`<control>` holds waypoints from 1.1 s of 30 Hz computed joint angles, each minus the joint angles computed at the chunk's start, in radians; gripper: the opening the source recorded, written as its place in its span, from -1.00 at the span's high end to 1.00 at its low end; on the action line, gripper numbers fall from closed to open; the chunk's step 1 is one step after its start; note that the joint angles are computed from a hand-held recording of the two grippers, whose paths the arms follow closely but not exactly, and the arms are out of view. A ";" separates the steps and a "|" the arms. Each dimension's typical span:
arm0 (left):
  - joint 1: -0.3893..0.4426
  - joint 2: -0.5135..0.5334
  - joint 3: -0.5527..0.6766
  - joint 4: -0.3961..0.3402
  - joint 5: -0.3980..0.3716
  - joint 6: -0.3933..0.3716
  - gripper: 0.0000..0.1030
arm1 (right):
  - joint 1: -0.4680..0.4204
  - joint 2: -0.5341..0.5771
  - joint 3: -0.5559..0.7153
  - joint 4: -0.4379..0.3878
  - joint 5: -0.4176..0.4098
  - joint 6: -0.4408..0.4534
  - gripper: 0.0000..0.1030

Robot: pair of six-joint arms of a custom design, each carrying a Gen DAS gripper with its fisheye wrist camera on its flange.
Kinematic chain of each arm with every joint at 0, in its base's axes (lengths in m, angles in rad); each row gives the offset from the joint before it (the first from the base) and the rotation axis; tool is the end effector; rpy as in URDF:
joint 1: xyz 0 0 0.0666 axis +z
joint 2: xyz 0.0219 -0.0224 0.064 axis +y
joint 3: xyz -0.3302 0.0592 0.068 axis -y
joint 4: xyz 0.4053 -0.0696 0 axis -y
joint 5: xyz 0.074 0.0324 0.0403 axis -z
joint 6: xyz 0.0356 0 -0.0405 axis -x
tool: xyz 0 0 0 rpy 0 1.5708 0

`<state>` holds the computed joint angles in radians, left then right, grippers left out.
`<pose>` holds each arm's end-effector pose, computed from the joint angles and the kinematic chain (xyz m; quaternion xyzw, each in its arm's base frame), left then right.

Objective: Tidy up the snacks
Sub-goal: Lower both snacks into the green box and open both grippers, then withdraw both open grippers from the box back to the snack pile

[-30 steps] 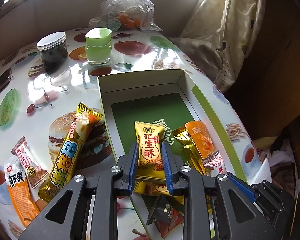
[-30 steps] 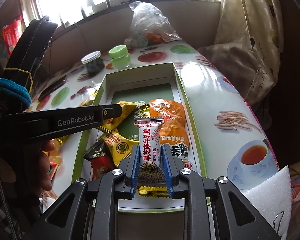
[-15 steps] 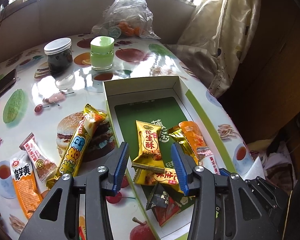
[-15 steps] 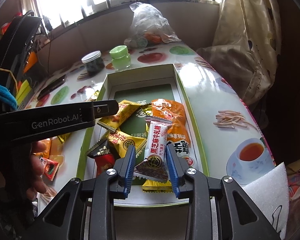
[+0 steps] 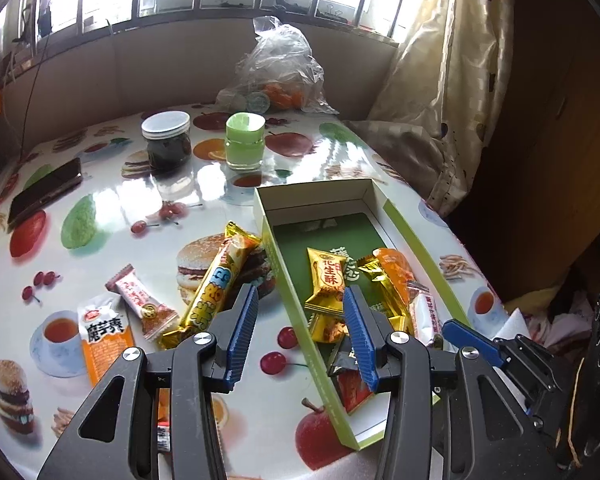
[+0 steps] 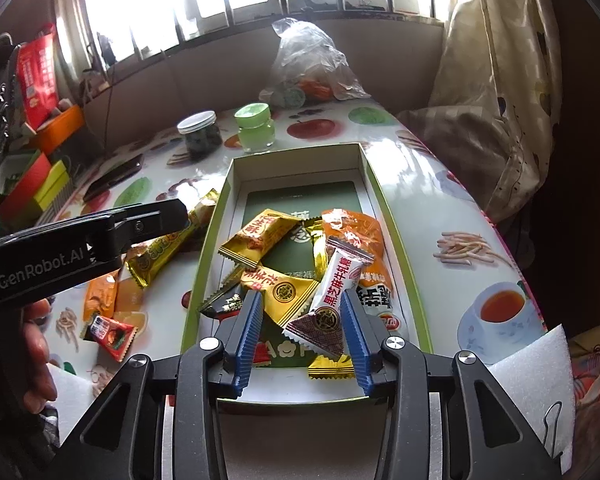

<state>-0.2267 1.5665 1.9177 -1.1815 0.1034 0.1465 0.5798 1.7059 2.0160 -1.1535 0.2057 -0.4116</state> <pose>0.5279 -0.1260 0.5196 0.0560 0.9295 -0.1144 0.3462 0.4994 0.3179 0.4909 -0.0417 0.9294 0.0839 0.3569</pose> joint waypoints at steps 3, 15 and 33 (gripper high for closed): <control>0.015 -0.029 -0.028 0.006 0.010 0.011 0.11 | 0.011 -0.002 0.000 0.007 0.016 0.006 0.16; 0.064 -0.134 -0.141 0.035 -0.031 0.029 0.10 | 0.044 0.004 0.010 0.038 0.020 0.017 0.07; 0.164 -0.231 -0.281 0.042 -0.032 0.075 0.08 | 0.088 0.073 0.105 0.019 -0.011 0.058 0.06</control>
<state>-0.0623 1.3354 1.6369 -1.1390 0.0712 0.2217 0.6674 1.7789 2.1210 -1.1348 0.1943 -0.3535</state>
